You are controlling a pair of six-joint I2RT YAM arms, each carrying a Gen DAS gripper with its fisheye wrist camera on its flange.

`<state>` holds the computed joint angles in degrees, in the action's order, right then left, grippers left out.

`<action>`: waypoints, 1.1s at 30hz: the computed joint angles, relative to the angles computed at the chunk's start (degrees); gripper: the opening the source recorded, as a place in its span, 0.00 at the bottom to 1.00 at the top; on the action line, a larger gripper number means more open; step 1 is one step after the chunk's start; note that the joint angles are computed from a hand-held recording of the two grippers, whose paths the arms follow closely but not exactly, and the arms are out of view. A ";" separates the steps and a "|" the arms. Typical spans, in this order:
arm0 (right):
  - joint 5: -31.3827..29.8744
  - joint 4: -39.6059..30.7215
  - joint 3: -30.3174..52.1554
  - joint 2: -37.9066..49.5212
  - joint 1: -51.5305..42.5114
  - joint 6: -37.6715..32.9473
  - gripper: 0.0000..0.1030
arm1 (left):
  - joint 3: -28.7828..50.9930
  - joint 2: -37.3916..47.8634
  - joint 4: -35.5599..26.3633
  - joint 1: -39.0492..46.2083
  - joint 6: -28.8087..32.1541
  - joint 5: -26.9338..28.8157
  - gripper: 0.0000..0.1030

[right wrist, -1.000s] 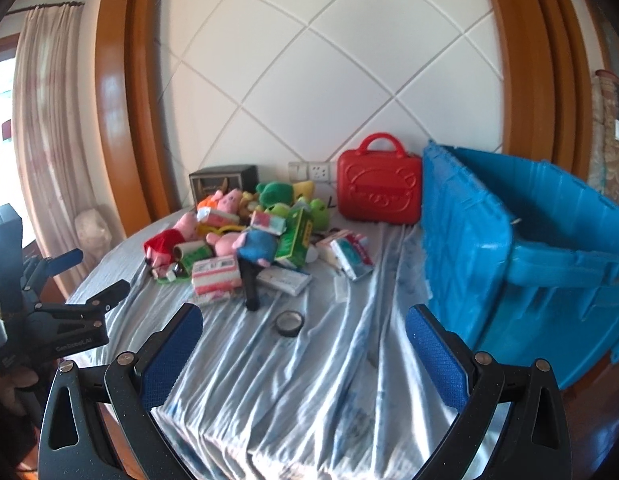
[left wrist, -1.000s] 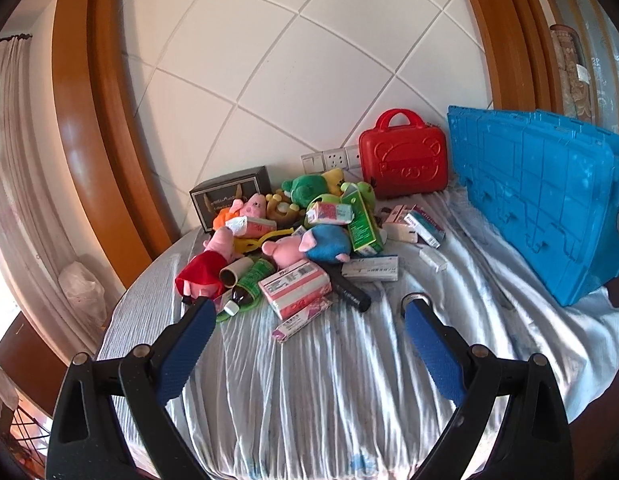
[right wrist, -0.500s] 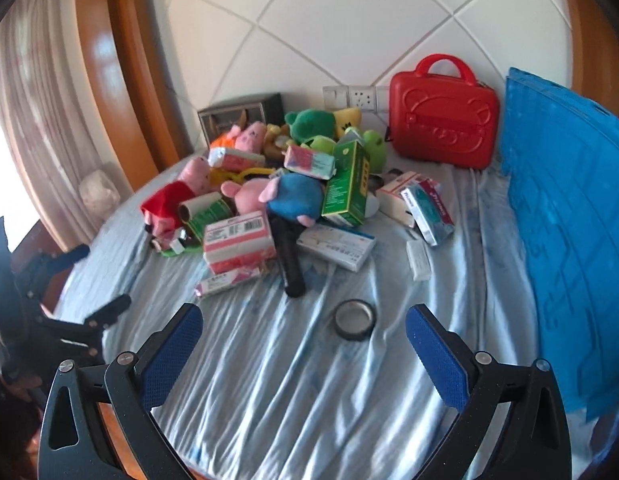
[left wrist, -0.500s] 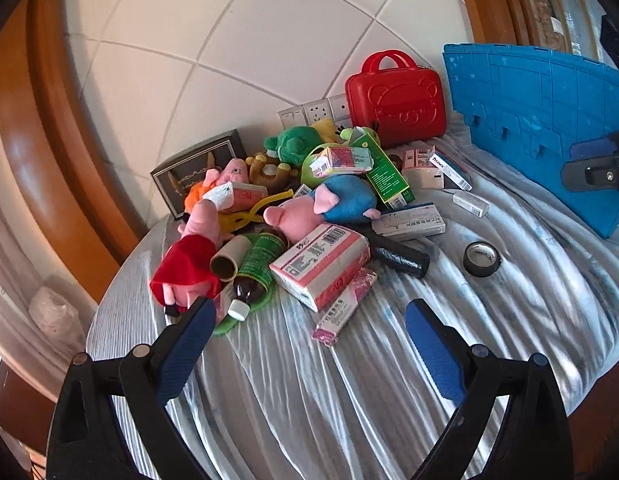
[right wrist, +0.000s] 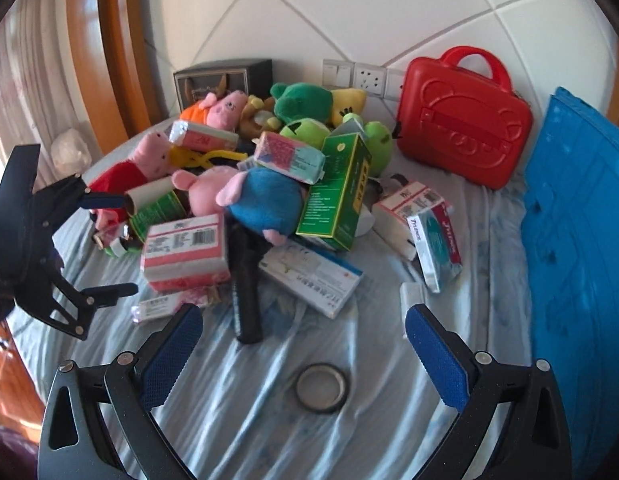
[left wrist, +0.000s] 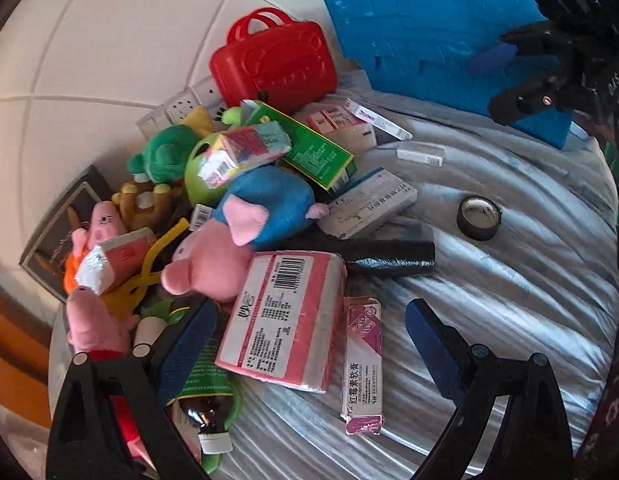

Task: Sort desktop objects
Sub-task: 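Grasp the white-pink tissue pack with left gripper while right grasps white-blue medicine box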

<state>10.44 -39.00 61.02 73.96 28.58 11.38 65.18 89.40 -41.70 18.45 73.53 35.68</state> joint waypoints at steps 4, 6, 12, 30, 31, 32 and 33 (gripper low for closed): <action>-5.34 3.29 1.92 7.72 -5.52 -8.20 1.00 | 6.93 8.14 -3.28 -2.41 3.49 -3.31 0.94; -8.04 4.51 3.68 12.19 -7.89 -11.36 1.00 | 11.11 12.11 -5.19 -2.71 3.86 -4.00 0.94; -15.52 5.78 10.42 23.74 -12.81 -17.57 1.00 | 24.66 24.80 -14.68 -4.41 7.07 -7.21 0.94; -17.54 -2.25 26.33 45.44 -13.03 -39.30 1.00 | 20.99 24.69 -11.41 -2.43 4.90 -7.07 0.94; -15.87 -1.86 26.40 46.01 -12.28 -40.66 0.99 | 20.56 24.30 -11.02 -2.28 4.64 -7.07 0.94; -16.50 -1.98 26.95 46.50 -12.21 -41.49 0.99 | 19.91 23.81 -10.50 -2.13 4.35 -7.09 0.94; -16.51 -2.80 28.36 47.42 -12.16 -41.20 0.98 | 19.41 23.42 -9.98 -2.00 4.02 -7.16 0.94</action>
<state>-6.07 -41.80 89.38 121.38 16.42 -29.82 84.59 112.82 -51.68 16.45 77.54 28.51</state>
